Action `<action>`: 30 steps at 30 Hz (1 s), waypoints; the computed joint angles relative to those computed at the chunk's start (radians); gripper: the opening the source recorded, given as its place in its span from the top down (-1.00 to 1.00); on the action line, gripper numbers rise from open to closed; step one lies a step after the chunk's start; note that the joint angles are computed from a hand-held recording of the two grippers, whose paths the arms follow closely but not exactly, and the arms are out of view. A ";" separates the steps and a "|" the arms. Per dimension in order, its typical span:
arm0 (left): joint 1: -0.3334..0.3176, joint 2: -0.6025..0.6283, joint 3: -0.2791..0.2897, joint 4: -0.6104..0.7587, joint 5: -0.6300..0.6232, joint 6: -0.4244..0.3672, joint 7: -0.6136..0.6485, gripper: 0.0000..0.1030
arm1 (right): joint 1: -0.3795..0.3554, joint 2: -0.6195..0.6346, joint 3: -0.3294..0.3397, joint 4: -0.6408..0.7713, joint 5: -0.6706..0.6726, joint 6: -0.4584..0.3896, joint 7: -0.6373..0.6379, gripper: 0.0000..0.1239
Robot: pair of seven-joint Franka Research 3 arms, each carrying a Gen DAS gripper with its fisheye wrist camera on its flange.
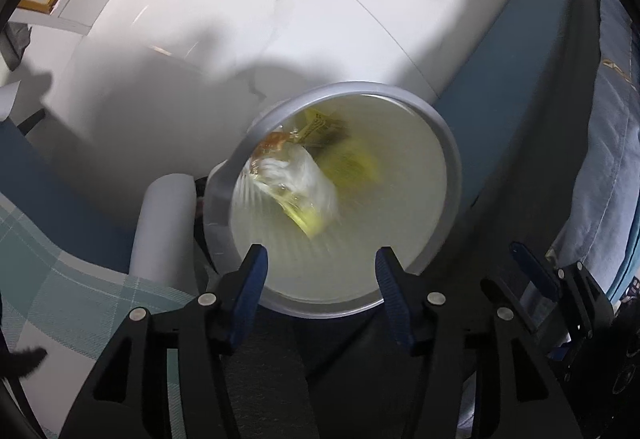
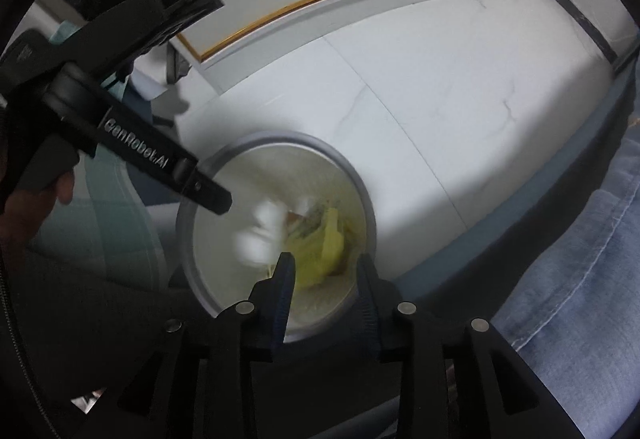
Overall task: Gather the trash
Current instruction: 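Open both grippers to drop the tissue and yellow bag into the bin, then move both empty grippers back over the table toward the foam and wrapper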
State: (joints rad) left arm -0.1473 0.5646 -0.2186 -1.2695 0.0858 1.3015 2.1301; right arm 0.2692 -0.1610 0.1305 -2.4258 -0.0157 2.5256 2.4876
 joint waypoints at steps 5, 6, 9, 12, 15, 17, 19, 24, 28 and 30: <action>-0.002 -0.018 -0.002 0.016 0.012 0.033 0.014 0.00 | 0.000 -0.033 0.005 -0.027 -0.002 0.029 0.013 0.45; 0.000 -0.033 -0.004 0.007 0.009 0.054 0.023 0.00 | -0.003 -0.045 0.008 -0.035 -0.007 0.034 0.020 0.41; 0.003 -0.111 -0.007 -0.057 0.009 0.156 0.044 -0.03 | -0.018 -0.073 0.022 -0.042 -0.040 0.039 0.046 0.31; 0.019 -0.159 -0.009 -0.068 -0.047 0.202 0.042 -0.06 | -0.039 -0.104 0.039 -0.040 -0.092 0.041 0.081 0.31; 0.041 -0.254 -0.014 -0.138 -0.105 0.333 0.091 -0.09 | -0.067 -0.146 0.063 -0.039 -0.151 0.031 0.133 0.25; 0.055 -0.303 -0.009 -0.171 -0.150 0.402 0.114 -0.20 | -0.086 -0.182 0.080 -0.043 -0.191 0.032 0.166 0.16; 0.068 -0.344 0.001 -0.189 -0.200 0.446 0.117 -0.33 | -0.104 -0.216 0.098 -0.042 -0.229 0.024 0.193 0.12; 0.094 -0.432 0.028 -0.229 -0.279 0.554 0.153 -0.36 | -0.151 -0.281 0.147 -0.018 -0.322 -0.002 0.246 0.03; 0.116 -0.493 0.055 -0.273 -0.359 0.659 0.188 -0.49 | -0.168 -0.325 0.156 0.009 -0.366 -0.001 0.242 -0.01; 0.126 -0.516 0.069 -0.283 -0.398 0.711 0.192 -0.61 | -0.193 -0.329 0.186 0.044 -0.407 -0.013 0.260 -0.05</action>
